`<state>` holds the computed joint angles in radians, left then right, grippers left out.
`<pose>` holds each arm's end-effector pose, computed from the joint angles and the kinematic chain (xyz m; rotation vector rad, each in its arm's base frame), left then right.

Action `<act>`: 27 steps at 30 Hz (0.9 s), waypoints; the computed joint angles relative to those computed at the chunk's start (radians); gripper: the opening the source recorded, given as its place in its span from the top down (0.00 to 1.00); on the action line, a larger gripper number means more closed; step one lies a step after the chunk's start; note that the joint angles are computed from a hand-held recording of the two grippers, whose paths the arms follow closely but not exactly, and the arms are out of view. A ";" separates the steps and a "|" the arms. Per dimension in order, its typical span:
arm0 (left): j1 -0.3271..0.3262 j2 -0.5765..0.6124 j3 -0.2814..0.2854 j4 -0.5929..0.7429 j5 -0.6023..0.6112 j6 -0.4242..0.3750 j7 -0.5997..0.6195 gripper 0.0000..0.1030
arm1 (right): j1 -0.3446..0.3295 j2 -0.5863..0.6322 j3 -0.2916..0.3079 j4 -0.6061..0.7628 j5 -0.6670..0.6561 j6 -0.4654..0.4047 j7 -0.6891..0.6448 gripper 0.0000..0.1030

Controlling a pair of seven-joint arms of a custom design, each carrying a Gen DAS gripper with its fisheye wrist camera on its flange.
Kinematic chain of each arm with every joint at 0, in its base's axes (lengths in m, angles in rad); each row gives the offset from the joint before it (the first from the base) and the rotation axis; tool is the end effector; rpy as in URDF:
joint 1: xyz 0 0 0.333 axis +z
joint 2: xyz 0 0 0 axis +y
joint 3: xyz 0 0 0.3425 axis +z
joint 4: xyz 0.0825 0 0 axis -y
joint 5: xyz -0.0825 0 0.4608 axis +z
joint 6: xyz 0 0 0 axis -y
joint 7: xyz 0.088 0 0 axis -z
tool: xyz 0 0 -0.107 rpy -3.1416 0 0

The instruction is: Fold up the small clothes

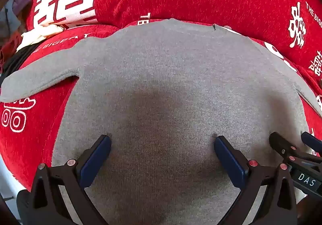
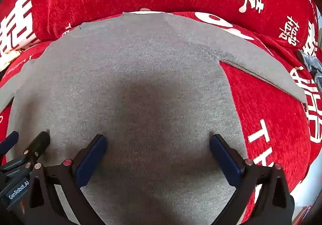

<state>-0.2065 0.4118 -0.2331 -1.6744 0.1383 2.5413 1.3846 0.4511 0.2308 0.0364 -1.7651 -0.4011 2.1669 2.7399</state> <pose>0.7138 -0.3135 0.4086 -1.6846 2.3040 -0.5943 0.6428 0.3217 0.4450 -1.5076 2.4977 -0.4933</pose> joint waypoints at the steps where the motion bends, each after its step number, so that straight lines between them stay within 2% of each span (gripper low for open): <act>1: 0.001 0.004 0.000 0.006 0.000 -0.003 0.003 0.00 | 0.001 -0.001 0.000 -0.003 -0.002 -0.002 0.002 0.00; 2: 0.001 0.009 0.000 0.013 0.001 -0.006 0.005 0.00 | 0.002 -0.003 0.000 -0.008 -0.003 -0.002 0.004 0.00; 3: 0.001 -0.002 0.003 -0.011 0.004 0.038 -0.003 0.00 | 0.002 -0.006 0.000 -0.014 -0.004 -0.004 0.006 0.00; 8: 0.006 -0.012 0.006 -0.009 0.011 0.047 -0.001 0.00 | 0.003 0.006 0.006 0.022 0.012 -0.048 -0.022 0.00; 10: -0.014 -0.018 0.019 -0.015 0.041 0.053 -0.040 0.00 | 0.003 0.005 0.006 0.024 0.019 -0.056 -0.026 0.00; 12: -0.032 -0.037 0.027 -0.044 0.075 0.068 -0.081 0.00 | 0.008 -0.012 0.007 -0.005 0.006 -0.039 -0.017 0.00; 19: -0.012 -0.072 0.007 -0.078 0.050 0.030 -0.065 0.00 | 0.010 -0.044 0.022 -0.045 0.003 -0.024 -0.021 0.00; 27: 0.004 -0.115 -0.003 -0.145 0.016 0.052 -0.035 0.00 | 0.017 -0.080 0.036 -0.101 -0.052 0.034 -0.009 0.00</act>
<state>-0.2024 0.2970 -0.2363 -1.8193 0.1546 2.5930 1.3494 0.4685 0.1507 0.0722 -1.8664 -0.4529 2.2006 2.7311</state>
